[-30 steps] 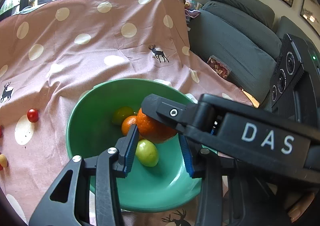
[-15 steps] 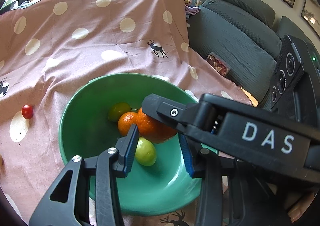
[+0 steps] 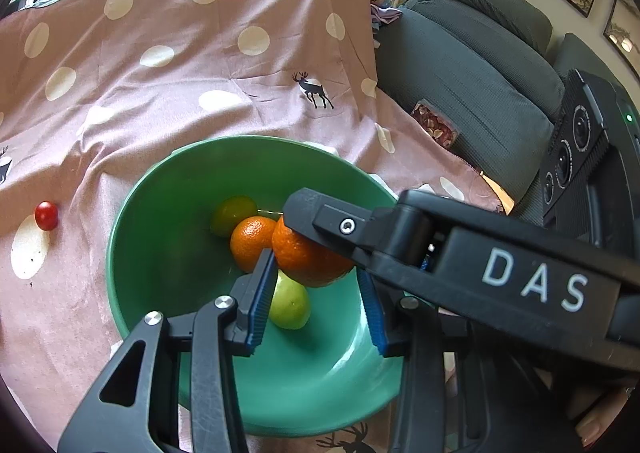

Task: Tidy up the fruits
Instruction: 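Lower the orange into the green bowl and open the right gripper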

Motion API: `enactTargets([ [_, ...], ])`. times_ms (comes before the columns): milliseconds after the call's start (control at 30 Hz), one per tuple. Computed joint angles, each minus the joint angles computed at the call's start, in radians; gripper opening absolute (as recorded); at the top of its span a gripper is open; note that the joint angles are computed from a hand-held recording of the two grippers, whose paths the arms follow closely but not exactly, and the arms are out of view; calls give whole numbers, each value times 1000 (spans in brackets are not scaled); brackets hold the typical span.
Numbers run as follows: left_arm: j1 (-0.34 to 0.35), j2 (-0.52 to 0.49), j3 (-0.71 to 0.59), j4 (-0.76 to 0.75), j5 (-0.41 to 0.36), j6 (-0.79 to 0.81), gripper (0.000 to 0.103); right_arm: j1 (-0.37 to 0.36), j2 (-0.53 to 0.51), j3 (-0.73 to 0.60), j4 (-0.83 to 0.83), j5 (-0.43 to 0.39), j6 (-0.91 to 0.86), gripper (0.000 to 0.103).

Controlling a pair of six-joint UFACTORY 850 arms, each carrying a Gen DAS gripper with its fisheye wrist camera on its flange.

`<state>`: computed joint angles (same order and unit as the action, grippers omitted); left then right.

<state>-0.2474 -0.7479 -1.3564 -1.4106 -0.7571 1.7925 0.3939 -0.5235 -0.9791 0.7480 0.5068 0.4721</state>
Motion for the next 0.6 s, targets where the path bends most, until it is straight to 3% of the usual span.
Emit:
enactTargets([
  [600,-1,-17,-16,32,-5,-40,40,-6,-12,-12,15,-27,-19,45],
])
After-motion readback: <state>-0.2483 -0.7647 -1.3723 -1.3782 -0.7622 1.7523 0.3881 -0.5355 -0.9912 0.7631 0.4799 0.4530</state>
